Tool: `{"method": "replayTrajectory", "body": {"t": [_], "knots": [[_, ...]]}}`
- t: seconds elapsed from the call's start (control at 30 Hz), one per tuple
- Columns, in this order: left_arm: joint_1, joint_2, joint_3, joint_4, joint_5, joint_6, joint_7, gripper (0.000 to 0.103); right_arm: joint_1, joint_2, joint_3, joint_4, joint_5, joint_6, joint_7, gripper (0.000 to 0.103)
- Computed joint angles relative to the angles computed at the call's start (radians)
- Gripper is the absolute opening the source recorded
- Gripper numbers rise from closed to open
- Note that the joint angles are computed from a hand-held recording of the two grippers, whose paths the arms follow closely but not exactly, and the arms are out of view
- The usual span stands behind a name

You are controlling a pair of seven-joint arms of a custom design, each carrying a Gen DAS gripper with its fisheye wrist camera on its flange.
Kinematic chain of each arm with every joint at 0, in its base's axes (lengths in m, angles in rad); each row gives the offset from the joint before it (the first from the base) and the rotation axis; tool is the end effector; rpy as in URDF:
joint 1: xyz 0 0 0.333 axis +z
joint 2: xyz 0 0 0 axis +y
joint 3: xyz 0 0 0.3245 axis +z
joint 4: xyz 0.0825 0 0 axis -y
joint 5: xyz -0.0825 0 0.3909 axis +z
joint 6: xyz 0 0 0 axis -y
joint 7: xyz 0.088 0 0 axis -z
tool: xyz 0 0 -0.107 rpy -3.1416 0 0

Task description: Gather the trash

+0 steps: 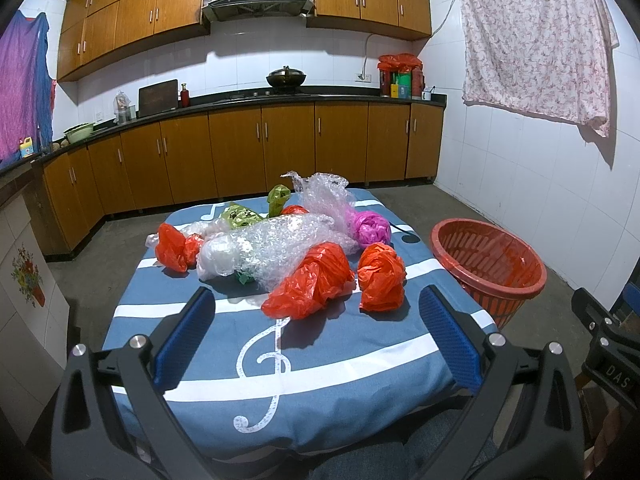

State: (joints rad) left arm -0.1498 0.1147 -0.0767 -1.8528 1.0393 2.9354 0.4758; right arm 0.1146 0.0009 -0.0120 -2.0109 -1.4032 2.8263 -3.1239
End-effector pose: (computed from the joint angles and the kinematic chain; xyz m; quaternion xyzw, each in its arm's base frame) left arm 0.6091 -0.1949 0.5543 -0.5917 0.6224 -0.3635 0.3609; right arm 0.5836 0.1101 0.5177 -0.5135 0.6802 -0.4079 0.3276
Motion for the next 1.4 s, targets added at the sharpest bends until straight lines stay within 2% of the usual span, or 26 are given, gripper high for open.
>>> {"method": "replayTrajectory", "body": {"t": [0.63, 0.93, 1.07, 1.2, 1.3, 1.4], "knots": [[0.001, -0.007, -0.004, -0.001, -0.023, -0.007, 0.021, 0.099, 0.003, 0.007, -0.001, 0.005, -0.006, -0.002, 0.006, 0.101], [0.01, -0.017, -0.005, -0.012, -0.027, -0.043, 0.007, 0.099, 0.005, 0.037, -0.008, 0.038, 0.028, 0.013, -0.032, 0.101], [0.034, -0.007, 0.001, -0.014, -0.065, -0.059, 0.029, 0.099, 0.016, 0.073, -0.013, 0.07, 0.102, 0.024, -0.103, 0.101], [0.053, -0.005, 0.011, -0.025, -0.107, -0.063, 0.048, 0.099, 0.033, 0.14, -0.033, 0.129, 0.204, 0.09, -0.19, 0.101], [0.064, 0.007, 0.024, -0.022, -0.121, -0.058, 0.054, 0.099, 0.051, 0.208, -0.045, 0.195, 0.302, 0.129, -0.283, 0.101], [0.068, 0.017, 0.039, -0.015, -0.104, -0.055, 0.039, 0.099, 0.057, 0.295, -0.029, 0.283, 0.427, 0.147, -0.425, 0.098]]}}
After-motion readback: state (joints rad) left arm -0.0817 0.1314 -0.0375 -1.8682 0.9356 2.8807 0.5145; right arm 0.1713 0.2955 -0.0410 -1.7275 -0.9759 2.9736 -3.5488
